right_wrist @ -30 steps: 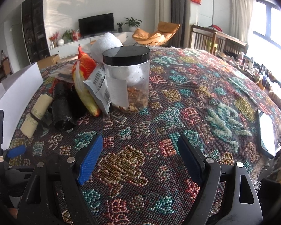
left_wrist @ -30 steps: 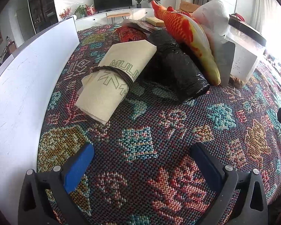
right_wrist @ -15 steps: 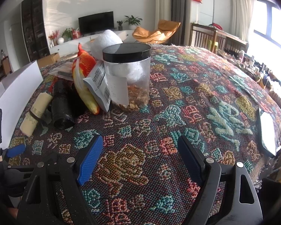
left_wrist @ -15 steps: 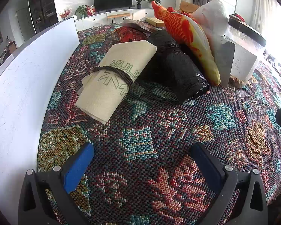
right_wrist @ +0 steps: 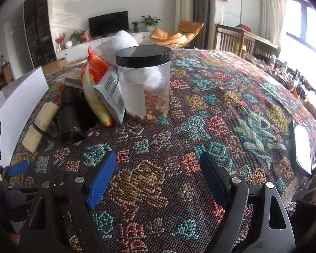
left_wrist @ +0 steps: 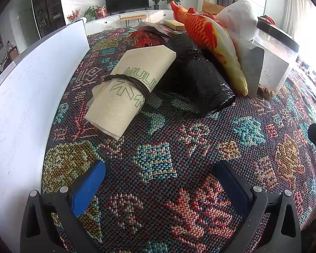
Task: Organize soft objects
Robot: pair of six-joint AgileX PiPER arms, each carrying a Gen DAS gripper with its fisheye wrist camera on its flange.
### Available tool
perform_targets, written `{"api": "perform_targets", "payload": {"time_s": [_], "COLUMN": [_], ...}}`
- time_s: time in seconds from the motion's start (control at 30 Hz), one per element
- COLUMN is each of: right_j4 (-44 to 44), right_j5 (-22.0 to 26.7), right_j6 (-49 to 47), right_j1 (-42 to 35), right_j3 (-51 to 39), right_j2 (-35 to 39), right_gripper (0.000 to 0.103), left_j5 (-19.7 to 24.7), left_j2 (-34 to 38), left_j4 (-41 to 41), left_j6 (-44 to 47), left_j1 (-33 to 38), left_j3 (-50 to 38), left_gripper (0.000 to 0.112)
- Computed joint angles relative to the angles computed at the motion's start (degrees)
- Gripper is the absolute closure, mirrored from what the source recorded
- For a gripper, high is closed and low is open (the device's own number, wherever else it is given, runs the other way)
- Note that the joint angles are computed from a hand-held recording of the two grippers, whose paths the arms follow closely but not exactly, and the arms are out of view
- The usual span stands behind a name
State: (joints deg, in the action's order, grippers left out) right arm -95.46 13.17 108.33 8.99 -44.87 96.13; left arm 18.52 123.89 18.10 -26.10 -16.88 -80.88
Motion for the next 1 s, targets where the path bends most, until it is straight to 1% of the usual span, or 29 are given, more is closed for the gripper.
{"api": "perform_targets", "payload": {"time_s": [0.8,1.0], "right_j4": [0.51,7.08], "right_j5": [0.38,0.83], "right_j6": [-0.65,-7.75], "right_j1": [0.68,1.30], "right_j3": [-0.37,-1.41], "right_j2": [1.00,1.76], "right_gripper": [0.019,0.019], "left_j5": [-0.49,-0.74], "left_j2": [0.02,-0.18], "left_j4": [0.51,0.95], "left_j6": [-0.58,-1.12], "left_j1": [-0.04,-0.16], "left_j3": [0.38,0.84], "left_gripper": [0.009,0.009]}}
